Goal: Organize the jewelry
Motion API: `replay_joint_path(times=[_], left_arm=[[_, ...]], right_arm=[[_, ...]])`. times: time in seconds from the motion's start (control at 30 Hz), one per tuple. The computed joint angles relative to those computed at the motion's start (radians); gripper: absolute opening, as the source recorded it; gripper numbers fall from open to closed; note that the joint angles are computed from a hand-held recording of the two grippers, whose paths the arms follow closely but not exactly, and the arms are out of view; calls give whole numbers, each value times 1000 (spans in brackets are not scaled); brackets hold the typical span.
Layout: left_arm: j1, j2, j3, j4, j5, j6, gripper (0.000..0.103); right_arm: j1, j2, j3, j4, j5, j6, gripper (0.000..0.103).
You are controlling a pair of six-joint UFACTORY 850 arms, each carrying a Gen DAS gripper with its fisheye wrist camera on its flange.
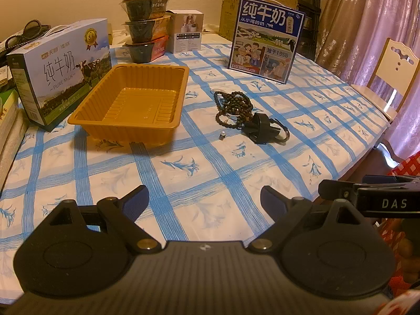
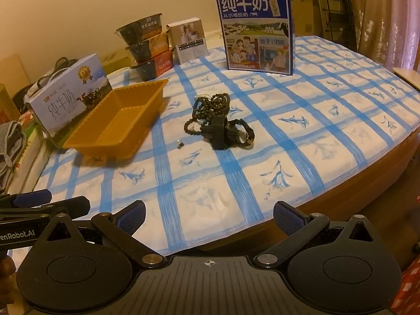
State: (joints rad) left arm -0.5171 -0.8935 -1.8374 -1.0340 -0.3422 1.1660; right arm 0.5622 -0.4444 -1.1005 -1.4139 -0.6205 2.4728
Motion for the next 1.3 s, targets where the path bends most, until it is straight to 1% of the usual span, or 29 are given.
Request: replay_joint_path(times=[0.8,0.87,1.3], left_arm=[[0,0,0,-4,0,3,91],[0,0,0,-4,0,3,91],[0,0,1,-6,0,5,91]], right_arm=[[4,1,11,-18,-4,24,103],[-3,0,-8,1,-3,-7,103],[0,1,-4,-6,-4,4,103]])
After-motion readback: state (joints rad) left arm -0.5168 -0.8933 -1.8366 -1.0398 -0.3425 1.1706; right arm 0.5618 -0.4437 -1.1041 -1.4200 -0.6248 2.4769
